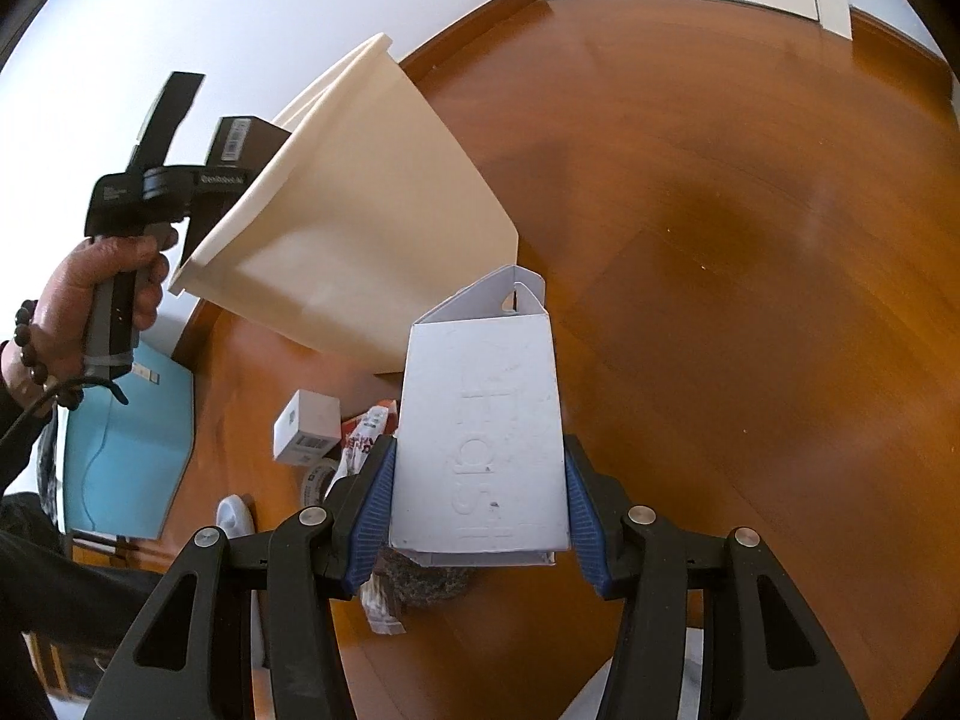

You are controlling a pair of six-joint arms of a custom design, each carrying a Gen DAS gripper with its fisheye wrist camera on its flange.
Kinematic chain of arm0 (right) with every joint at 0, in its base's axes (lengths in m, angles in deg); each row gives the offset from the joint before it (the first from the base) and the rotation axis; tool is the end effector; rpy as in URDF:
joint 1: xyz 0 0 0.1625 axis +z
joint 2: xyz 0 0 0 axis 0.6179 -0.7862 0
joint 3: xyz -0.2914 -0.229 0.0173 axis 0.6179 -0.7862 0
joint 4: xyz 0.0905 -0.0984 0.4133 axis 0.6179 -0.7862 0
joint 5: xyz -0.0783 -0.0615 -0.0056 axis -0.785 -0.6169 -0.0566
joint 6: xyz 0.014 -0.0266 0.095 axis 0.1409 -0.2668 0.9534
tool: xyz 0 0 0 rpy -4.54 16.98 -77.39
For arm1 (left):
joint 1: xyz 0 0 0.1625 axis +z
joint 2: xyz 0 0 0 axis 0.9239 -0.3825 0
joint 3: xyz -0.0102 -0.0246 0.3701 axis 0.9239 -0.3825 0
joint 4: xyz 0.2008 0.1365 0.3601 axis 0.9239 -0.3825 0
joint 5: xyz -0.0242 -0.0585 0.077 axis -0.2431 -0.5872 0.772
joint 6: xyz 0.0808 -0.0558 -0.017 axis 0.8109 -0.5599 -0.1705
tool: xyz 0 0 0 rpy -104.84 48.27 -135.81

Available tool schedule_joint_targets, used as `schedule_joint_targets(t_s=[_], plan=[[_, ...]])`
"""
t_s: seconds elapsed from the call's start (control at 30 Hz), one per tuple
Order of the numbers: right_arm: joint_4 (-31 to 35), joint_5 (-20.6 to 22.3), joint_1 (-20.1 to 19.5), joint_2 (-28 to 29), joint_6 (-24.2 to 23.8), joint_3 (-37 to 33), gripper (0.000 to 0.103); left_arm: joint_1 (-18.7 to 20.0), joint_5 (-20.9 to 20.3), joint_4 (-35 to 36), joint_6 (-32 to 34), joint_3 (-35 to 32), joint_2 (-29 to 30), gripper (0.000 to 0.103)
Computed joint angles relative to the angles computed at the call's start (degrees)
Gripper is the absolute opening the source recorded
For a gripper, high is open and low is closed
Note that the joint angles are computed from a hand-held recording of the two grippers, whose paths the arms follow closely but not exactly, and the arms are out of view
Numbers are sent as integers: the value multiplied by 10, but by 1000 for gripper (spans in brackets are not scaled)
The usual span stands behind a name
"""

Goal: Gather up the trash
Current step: 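Carry the brown box and white box to the beige wastebasket and release both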

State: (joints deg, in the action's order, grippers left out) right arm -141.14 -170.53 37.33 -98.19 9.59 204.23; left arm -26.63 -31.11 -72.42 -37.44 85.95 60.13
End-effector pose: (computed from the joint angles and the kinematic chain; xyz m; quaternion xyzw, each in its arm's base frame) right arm -0.0010 -0.4821 0.3915 -0.0080 -0.9595 0.2473 0.1346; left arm -0.4477 -0.6543 0.0324 0.2502 0.8786 -0.0750 0.3998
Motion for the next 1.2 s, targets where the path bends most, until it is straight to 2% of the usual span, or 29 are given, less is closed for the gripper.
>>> schedule_joint_targets(t_s=[0.13,0.23,0.37,0.5,0.6,0.63,0.77,0.83,0.87,0.9,0.97,1.1,1.2], plan=[[-2,1,7,6,-2,-6,54,7,-7,37,-18,-38,16,30],[-4,2,9,7,-11,-8,54,12,-21,39,-16,-54,23,32],[-14,-5,18,11,-18,-19,54,16,-35,16,-6,-44,6,35],[-32,-18,32,19,-26,-47,54,2,-47,-45,-24,30,-56,35],[-58,-22,57,41,-38,-93,54,-28,-30,-121,-41,135,-136,35],[-67,-15,64,48,-43,-108,54,-30,-22,-141,-41,150,-151,35],[-91,10,114,115,-79,-193,54,-49,17,-194,-105,255,-236,35],[-72,-8,143,176,-89,-251,55,-53,32,-179,-154,284,-261,38],[-59,-16,151,199,-87,-272,55,-56,38,-167,-182,299,-274,45],[-39,-27,159,230,-87,-301,55,-57,42,-156,-206,317,-287,53],[-3,-64,171,284,-84,-348,55,-57,45,-126,-238,335,-301,57],[84,-134,185,375,-72,-428,55,-43,44,-100,-262,363,-312,57],[128,-179,195,422,-71,-468,56,-27,23,-74,-288,380,-317,57]])
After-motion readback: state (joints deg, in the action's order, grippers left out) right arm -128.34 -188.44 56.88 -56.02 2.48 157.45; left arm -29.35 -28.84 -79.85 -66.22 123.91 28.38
